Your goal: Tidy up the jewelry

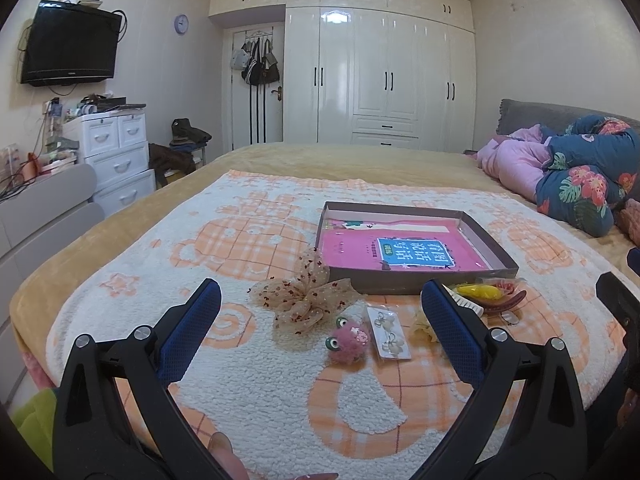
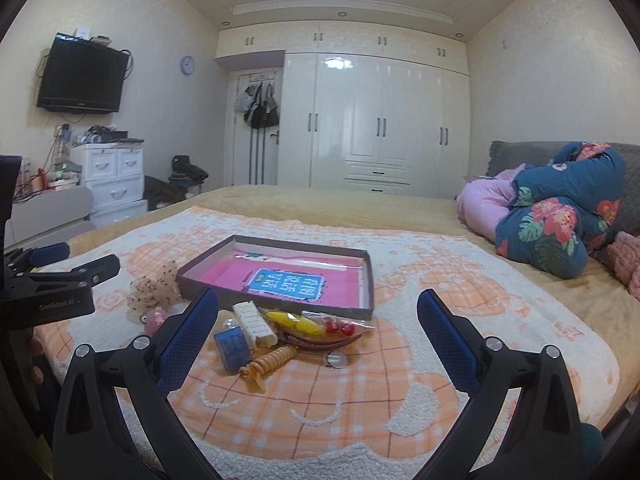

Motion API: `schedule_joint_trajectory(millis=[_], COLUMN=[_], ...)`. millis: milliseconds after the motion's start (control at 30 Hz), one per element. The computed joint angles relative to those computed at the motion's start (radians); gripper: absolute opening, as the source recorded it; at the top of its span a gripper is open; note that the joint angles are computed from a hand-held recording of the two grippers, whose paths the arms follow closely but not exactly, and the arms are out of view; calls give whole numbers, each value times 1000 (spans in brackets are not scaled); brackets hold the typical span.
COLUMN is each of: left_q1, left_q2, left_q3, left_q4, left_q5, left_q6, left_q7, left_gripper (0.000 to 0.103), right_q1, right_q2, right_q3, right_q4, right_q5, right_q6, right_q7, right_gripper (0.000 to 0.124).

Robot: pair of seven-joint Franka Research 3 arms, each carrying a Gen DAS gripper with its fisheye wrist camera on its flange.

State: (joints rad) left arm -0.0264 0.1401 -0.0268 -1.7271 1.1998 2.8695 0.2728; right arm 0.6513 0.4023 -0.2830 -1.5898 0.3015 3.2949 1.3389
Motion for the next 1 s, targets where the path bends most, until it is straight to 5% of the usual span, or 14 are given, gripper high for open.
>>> schedule_joint_trajectory(millis=[467, 833, 1000], left_q1=[19, 32, 56], left_q2=[13, 93, 152], left_q3=[5, -8, -28], left_q4=[2, 73, 138], left_q5=[-109, -415, -593], left_q6=[-9, -71, -95], left_q7=[62, 345, 535], left_gripper=[92, 92, 92], right_q1=[-326, -298, -283], right_q2=[41, 174, 246], right_q3=[419, 397, 380], right_q4=[103, 318, 431], right_q5=[-53, -54, -70], right_q6=[-181, -403, -494], right_q7=[-164, -211, -199], right_gripper=[97, 95, 76])
